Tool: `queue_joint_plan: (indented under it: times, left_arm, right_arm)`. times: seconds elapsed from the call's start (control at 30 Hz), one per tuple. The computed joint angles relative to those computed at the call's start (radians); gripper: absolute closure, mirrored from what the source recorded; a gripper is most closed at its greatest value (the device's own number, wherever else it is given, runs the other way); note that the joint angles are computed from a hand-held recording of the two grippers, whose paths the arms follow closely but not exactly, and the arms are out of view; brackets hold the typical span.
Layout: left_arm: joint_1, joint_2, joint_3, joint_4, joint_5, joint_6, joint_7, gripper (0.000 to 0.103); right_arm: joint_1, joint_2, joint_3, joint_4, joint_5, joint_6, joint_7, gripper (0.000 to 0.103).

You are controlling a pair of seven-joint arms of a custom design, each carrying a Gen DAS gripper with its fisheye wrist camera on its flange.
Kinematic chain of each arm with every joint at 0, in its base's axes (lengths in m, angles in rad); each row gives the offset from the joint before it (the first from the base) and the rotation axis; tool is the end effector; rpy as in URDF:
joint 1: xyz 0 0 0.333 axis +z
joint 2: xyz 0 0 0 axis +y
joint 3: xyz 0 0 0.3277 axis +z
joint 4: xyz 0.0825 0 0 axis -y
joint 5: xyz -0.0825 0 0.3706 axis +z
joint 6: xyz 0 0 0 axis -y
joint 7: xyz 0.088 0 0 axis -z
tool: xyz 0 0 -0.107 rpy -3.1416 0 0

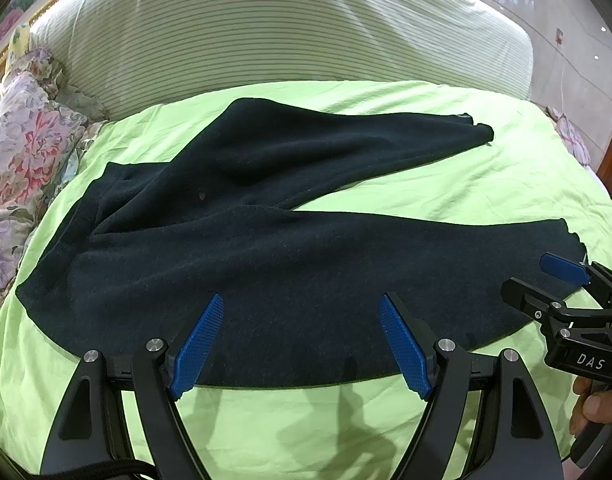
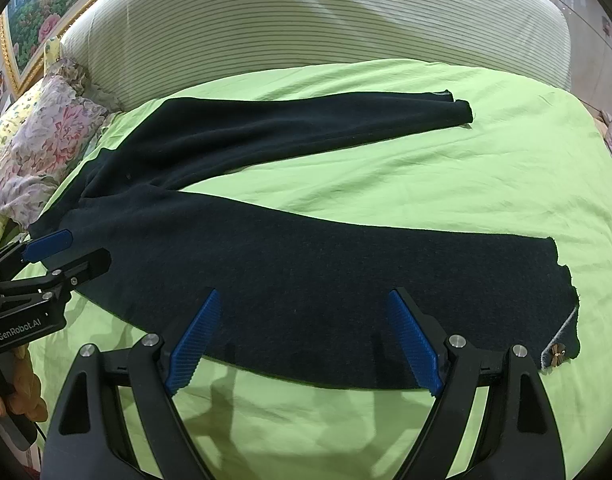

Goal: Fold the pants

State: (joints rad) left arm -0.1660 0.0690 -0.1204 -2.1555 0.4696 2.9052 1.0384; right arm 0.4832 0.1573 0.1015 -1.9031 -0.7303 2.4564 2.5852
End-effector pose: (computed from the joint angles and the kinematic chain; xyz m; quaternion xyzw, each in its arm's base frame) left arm 0.5499 -0.1892 0.4619 -0.6042 0.7167 -0.2577 0.2341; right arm 0.5194 0.3404 0.4779 -0.6848 0.6514 -0.2662 0.1895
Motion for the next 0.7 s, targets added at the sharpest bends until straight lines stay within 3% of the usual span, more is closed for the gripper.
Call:
queue_joint_plan:
  times: [0.1, 0.43, 0.7]
  left_arm:
    - [0.002, 0.002, -0.004, 0.001, -0.022, -0.002, 0.019, 0.022]
    - [0.011, 0.005, -0.017, 0.020, -0.145, -0.032, 0.152, 0.022]
    - [0.019, 0.053, -0.021, 0.117, -0.314, -0.090, 0.325, 0.022]
  right_arm:
    - [-0.005, -0.007, -0.008, -0.019, -0.027, 0.059, 0.041, 0.018]
    - [-0.023, -0.024, -0.014, -0.043, -0.035, 0.137, 0.110, 0.018]
    - [-0.053, -0.008, -0.014, 0.013, 0.084, 0.090, -0.002, 0.017]
